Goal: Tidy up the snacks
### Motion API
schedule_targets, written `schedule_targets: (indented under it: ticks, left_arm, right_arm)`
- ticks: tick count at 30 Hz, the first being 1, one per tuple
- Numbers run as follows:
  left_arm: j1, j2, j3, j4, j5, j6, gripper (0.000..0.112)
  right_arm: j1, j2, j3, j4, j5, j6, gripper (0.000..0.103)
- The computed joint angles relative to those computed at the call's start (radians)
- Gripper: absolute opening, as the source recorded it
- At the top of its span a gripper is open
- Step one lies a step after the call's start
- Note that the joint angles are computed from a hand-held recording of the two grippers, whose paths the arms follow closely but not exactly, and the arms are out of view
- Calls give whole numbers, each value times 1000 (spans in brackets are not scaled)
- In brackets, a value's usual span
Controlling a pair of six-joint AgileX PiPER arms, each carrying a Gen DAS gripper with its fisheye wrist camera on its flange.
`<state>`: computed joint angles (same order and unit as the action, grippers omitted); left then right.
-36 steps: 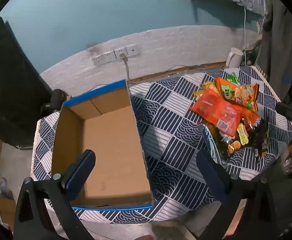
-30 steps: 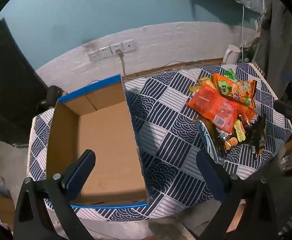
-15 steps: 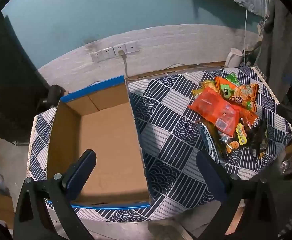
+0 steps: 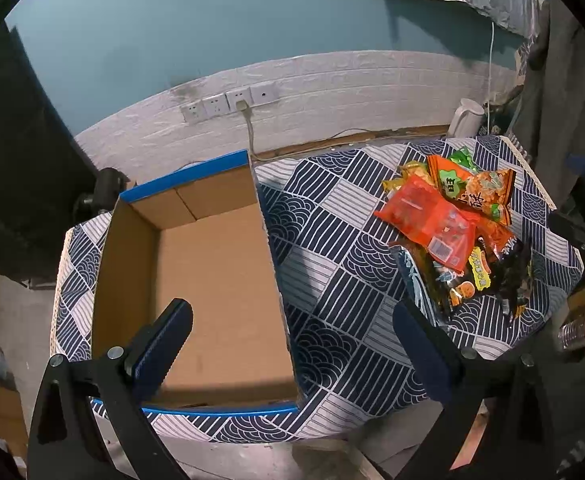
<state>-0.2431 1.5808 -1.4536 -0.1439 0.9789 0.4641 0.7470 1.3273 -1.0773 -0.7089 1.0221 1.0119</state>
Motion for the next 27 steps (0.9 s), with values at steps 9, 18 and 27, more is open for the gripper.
schedule_targets:
  ticks: [9, 18, 27]
  left_arm:
    - [-2, -1, 2, 2, 0, -5, 102]
    - [-4, 1, 4, 8, 2, 1, 102]
    - [-3, -1, 8, 4, 0, 8, 102]
  right_arm:
    - [-1, 3, -2, 4, -2, 0, 100]
    - [-3, 2, -2, 5, -2, -5, 100]
    - [3, 2, 5, -2, 2, 10, 100]
